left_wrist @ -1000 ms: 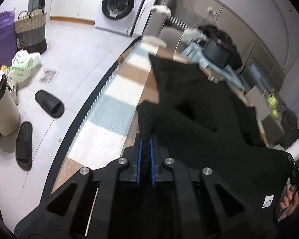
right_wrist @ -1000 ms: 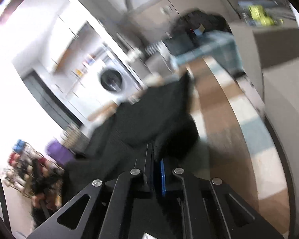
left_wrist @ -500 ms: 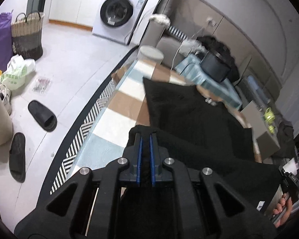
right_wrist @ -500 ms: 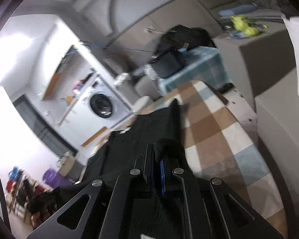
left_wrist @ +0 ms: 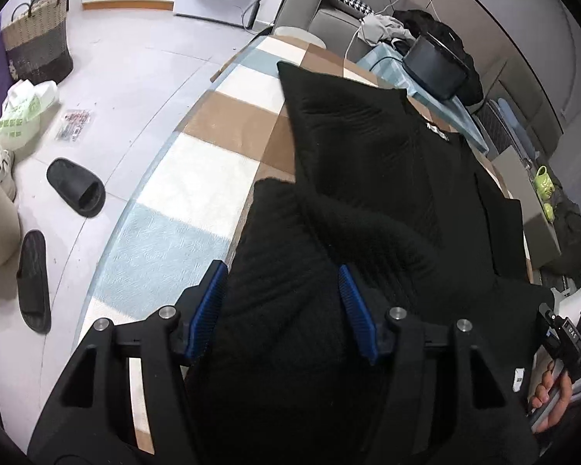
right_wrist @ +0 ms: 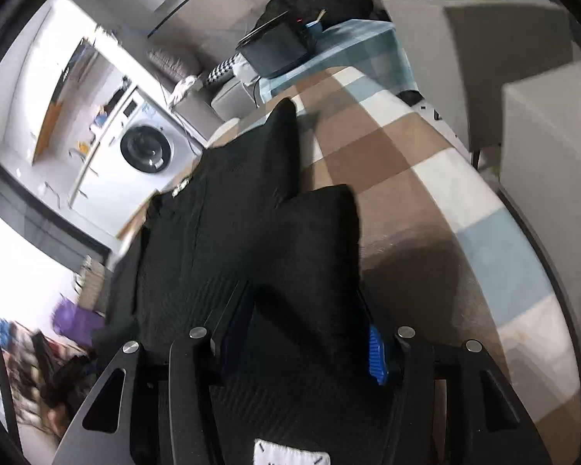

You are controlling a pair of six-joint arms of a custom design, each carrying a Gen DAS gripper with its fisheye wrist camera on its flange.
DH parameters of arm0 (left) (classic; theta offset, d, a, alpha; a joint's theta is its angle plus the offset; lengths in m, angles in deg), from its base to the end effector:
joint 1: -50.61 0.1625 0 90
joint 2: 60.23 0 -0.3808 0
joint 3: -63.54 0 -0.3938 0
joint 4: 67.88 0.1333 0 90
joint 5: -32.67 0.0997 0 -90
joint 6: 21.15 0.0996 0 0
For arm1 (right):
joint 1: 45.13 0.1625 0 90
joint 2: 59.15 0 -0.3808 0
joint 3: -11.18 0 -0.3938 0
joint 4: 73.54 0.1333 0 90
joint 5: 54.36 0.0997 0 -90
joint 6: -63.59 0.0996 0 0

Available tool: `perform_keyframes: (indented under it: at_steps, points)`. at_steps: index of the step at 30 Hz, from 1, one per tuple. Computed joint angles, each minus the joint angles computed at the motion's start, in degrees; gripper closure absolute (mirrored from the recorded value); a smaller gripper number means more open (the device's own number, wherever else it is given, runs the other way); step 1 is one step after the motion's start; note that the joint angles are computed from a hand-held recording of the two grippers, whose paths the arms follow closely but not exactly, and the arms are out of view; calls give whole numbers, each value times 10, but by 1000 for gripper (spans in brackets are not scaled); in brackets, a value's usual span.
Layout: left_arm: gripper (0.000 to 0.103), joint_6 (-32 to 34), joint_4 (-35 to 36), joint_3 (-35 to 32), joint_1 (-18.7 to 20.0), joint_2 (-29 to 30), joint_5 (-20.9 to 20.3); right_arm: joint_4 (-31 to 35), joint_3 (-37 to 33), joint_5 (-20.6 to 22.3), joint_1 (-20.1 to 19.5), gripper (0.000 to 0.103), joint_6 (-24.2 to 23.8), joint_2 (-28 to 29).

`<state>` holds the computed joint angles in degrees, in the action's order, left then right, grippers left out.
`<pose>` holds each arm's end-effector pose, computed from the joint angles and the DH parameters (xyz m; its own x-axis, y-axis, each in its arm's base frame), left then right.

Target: Fold small clothes

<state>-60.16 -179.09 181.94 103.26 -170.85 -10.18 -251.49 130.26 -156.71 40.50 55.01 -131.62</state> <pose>-0.0597 -0.4183 0.4229 -0.8718 -0.2713 -0.4079 0.0532 0.7753 -0.6293 0.0717 -0.5314 0.2322 -0.9610 0.1012 0.2573 -0.0871 0.7724 -0.6292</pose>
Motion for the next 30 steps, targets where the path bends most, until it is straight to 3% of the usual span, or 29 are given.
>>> perform_keyframes:
  at_steps: [3, 5, 11, 20, 22, 25, 28, 30]
  points:
    - [65, 18, -29, 8, 1, 9, 2, -17, -6, -19, 10, 53, 5, 17]
    - [75, 27, -31, 11, -3, 14, 8, -27, -12, -43, 21, 71, -11, 31]
    - [79, 29, 3, 13, -18, 2, 1, -22, -9, -50, 27, 82, -18, 32]
    - [81, 6, 47, 37, -44, -52, -12, -4, 13, -37, 25, 84, -21, 11]
    - [76, -6, 51, 34, -40, -56, -18, 4, 10, -34, 24, 78, -13, 8]
    - [60, -28, 66, 26, -39, -57, -14, 7, 16, 21, 7, 48, 19, -9]
    - [48, -9, 37, 24, -32, -56, -25, 4, 11, 28, 8, 43, 22, -7]
    - [48, -1, 25, 17, -25, -44, -27, 4, 4, 24, 11, 41, 24, 0]
